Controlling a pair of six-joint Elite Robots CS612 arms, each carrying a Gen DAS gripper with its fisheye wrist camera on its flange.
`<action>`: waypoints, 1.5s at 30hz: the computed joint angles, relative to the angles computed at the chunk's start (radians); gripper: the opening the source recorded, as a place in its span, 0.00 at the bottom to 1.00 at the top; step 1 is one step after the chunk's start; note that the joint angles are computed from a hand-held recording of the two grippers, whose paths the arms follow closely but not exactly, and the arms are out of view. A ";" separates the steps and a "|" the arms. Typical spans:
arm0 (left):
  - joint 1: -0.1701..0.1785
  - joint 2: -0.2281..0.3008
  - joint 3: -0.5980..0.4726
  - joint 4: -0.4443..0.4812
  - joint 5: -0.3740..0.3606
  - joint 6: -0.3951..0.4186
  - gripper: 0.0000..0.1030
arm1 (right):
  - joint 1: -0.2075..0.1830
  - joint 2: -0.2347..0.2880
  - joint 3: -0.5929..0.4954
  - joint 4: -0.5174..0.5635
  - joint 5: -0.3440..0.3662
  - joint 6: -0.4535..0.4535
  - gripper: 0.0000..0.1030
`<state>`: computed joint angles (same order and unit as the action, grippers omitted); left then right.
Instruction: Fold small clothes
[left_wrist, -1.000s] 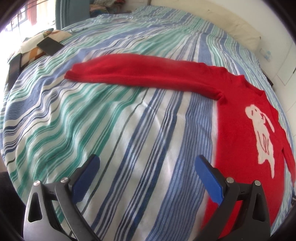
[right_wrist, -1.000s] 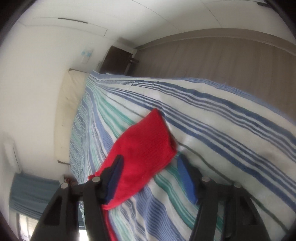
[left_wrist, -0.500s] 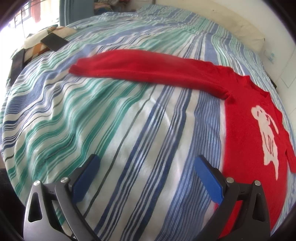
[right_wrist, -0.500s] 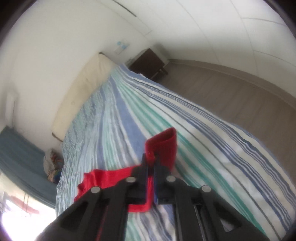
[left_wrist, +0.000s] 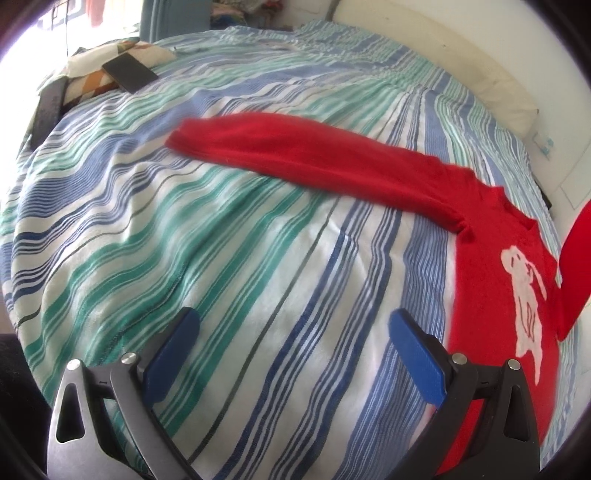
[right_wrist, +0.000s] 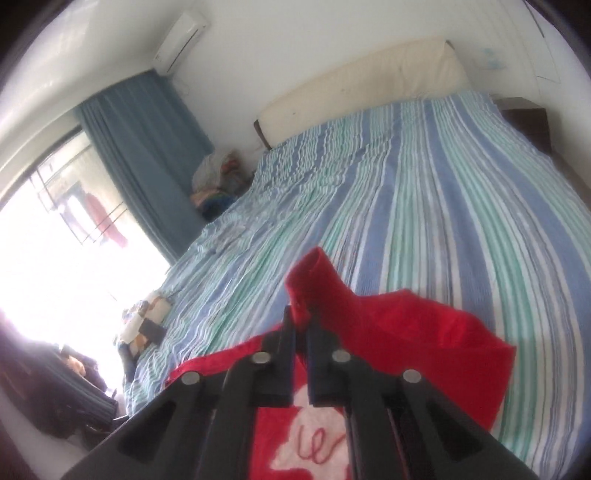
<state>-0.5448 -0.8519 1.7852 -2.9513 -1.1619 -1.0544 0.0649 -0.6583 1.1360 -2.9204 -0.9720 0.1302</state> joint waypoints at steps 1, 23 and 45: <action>0.000 0.001 -0.002 0.004 0.003 0.002 0.99 | 0.014 0.018 -0.027 0.030 0.006 -0.019 0.04; -0.014 0.027 -0.045 0.076 0.033 0.070 0.99 | -0.037 -0.050 0.231 0.187 -0.329 -0.174 0.68; -0.017 0.040 -0.066 0.149 0.027 0.115 0.99 | -0.082 -0.105 0.540 -0.181 -0.561 -0.113 0.82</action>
<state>-0.5622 -0.8116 1.7191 -2.8027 -1.1344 -0.9391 -0.0169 -0.7634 1.6758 -3.1018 -1.5334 0.0169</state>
